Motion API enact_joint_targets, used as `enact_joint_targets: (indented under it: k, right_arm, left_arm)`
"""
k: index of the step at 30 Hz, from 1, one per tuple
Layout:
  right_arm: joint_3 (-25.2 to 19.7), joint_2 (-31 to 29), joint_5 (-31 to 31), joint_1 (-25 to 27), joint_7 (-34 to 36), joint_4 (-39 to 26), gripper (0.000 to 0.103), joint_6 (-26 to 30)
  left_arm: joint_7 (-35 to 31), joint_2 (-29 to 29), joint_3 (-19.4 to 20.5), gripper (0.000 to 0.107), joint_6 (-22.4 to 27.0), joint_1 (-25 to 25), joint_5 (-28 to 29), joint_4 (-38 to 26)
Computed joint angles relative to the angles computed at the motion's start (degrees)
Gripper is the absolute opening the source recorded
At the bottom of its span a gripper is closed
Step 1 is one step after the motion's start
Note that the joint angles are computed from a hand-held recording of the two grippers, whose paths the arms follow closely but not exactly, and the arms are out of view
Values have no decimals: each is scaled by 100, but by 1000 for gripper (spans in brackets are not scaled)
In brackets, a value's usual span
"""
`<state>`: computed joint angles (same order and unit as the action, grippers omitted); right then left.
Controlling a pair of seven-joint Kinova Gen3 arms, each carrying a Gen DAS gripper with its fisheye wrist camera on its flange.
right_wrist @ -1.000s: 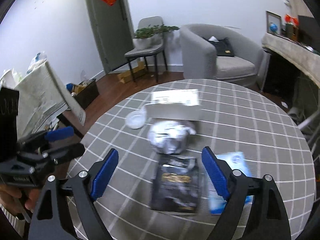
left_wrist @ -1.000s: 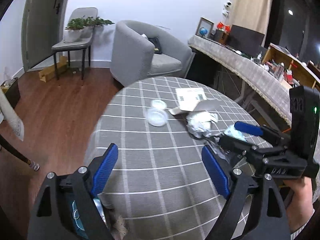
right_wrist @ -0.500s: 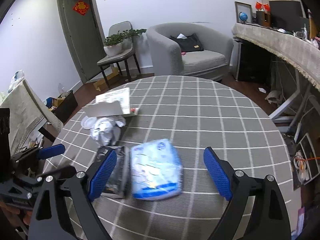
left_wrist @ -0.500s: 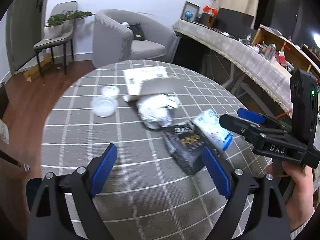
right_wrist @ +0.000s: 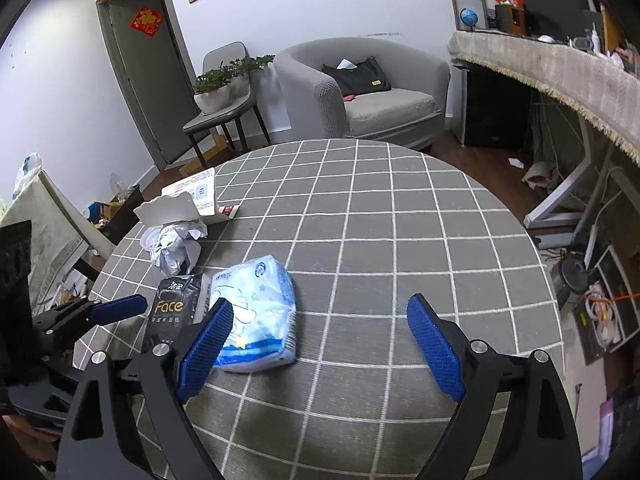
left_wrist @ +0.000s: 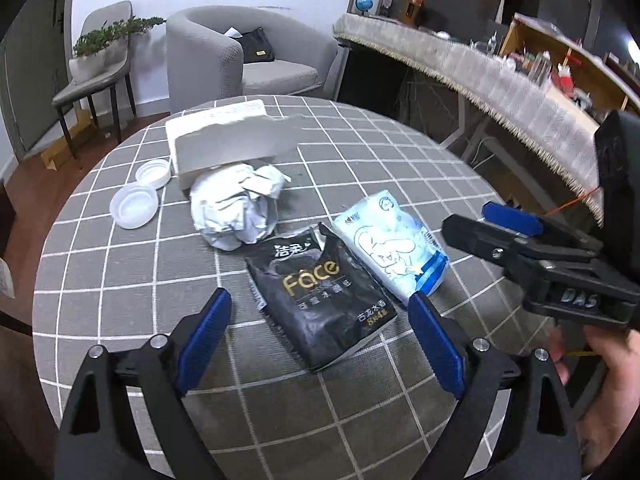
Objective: Collect trash
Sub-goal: 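Grasp the black 'Face' tissue pack with the left gripper while right approaches the blue pack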
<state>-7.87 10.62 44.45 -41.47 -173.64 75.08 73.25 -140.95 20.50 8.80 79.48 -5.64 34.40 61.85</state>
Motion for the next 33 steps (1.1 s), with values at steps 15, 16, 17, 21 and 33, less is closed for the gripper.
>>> enact_joint_targets:
  k: [15, 16, 17, 21, 33]
  right_arm:
    - [-125, -217, -186, 270, 0, 282, 90, -383]
    - [-120, -195, -199, 277, 35, 248, 90, -403]
    - [-113, -179, -216, 281, 73, 223, 90, -429]
    - [-72, -22, -336, 253, 336, 6, 90, -442]
    - [212, 541, -1013, 219, 1102, -812, 90, -274]
  left_arm:
    - [-19, -105, -12, 69, -420, 136, -264, 175]
    - [-38, -89, -9, 68, -378, 104, -222, 158]
    - [-43, -51, -3, 67, -301, 61, -165, 106]
    - [-79, 35, 19, 63, -60, -104, 43, -36]
    - [-242, 239, -4, 61, 377, -426, 188, -405]
